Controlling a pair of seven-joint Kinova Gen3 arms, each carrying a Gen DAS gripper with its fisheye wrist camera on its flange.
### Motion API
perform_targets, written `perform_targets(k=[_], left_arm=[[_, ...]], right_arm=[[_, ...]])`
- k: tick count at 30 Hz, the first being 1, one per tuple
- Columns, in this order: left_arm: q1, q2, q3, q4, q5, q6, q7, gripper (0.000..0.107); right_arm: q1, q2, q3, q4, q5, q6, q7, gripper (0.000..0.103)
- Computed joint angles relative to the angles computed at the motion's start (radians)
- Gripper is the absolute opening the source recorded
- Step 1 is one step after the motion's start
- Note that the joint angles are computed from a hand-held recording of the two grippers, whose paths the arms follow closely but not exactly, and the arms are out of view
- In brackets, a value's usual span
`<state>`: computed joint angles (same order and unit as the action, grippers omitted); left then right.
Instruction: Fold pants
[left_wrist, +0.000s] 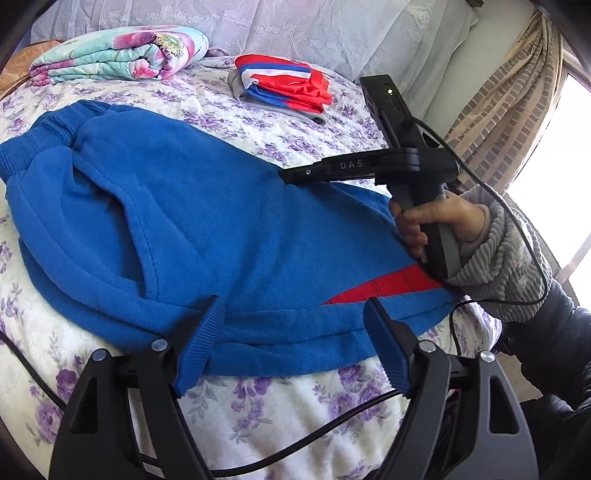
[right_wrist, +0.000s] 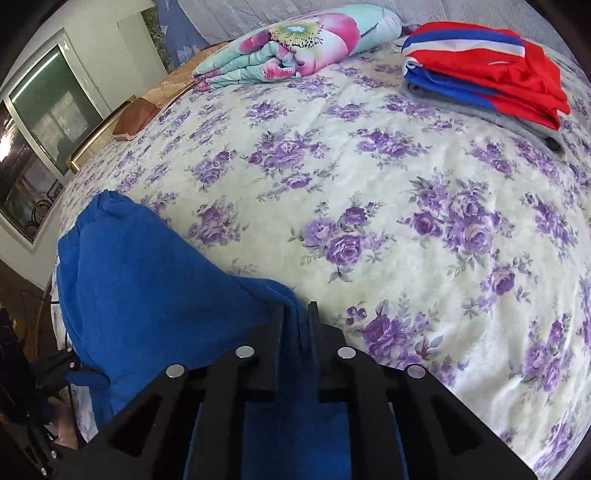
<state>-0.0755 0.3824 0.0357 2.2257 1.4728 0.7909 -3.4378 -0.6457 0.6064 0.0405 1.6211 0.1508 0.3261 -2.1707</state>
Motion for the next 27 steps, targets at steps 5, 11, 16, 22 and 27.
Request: perform_targets(k=[5, 11, 16, 22, 27], left_arm=[[-0.004, -0.004, 0.002, -0.003, -0.018, 0.001, 0.026, 0.076], [0.026, -0.026, 0.006, 0.004, -0.011, -0.052, 0.048, 0.078], [0.025, -0.035, 0.009, 0.002, -0.035, -0.060, 0.088, 0.078], [0.058, -0.050, 0.018, 0.020, 0.015, -0.112, 0.066, 0.085], [0.065, -0.073, 0.011, 0.008, -0.019, -0.118, 0.147, 0.085]], right_arm=[[-0.151, -0.114, 0.177, 0.140, 0.047, -0.170, -0.148, 0.030], [-0.079, 0.020, 0.070, 0.012, -0.065, -0.074, 0.019, 0.030], [-0.233, -0.048, 0.253, 0.097, -0.145, -0.181, -0.006, 0.037], [-0.149, 0.004, 0.183, 0.093, -0.335, -0.183, 0.154, 0.061], [-0.345, -0.162, 0.364, 0.317, -0.454, -0.361, 0.206, 0.068]])
